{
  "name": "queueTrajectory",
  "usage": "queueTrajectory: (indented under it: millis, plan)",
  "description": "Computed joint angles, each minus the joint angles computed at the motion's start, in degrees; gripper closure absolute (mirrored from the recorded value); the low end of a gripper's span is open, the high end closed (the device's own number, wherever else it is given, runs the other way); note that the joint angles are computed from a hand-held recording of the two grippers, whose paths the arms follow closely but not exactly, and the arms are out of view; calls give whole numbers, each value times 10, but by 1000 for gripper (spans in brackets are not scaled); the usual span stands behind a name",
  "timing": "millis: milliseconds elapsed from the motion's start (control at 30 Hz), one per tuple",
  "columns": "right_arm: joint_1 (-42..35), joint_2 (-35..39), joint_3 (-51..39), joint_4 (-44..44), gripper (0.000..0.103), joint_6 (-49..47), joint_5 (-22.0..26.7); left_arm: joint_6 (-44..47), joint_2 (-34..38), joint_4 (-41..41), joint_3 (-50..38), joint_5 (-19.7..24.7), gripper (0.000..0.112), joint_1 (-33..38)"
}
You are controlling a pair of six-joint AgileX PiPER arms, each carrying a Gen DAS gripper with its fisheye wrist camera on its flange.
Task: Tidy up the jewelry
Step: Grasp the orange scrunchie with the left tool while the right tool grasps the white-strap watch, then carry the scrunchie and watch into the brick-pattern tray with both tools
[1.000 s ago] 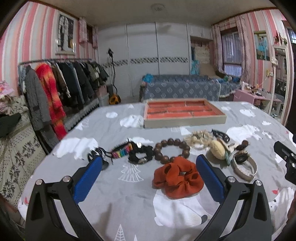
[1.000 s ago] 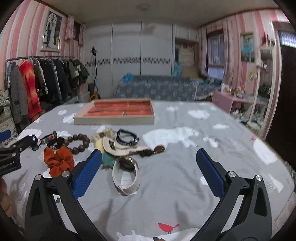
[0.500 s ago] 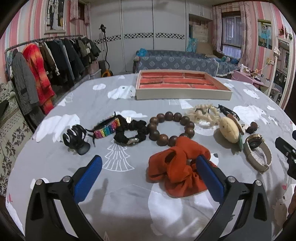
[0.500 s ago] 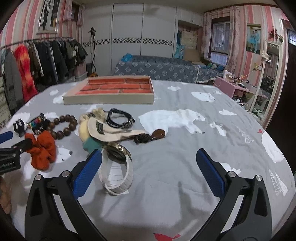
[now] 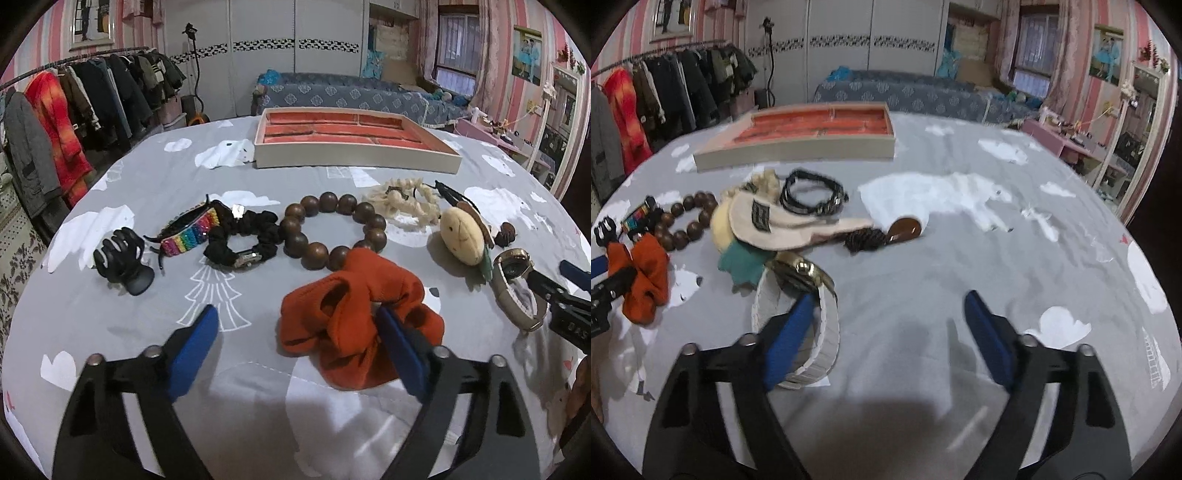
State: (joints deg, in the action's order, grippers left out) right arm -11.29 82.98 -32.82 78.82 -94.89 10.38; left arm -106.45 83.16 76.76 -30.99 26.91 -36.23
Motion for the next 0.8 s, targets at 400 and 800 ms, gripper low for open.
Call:
queueTrajectory:
  millis: [400, 800]
  plan:
    - [12, 24, -20, -174, 72, 165, 25, 16, 13, 11, -2, -66, 72, 31]
    - [-18, 18, -20, -109, 98, 81, 95, -3, 3, 27, -1, -47, 95, 15]
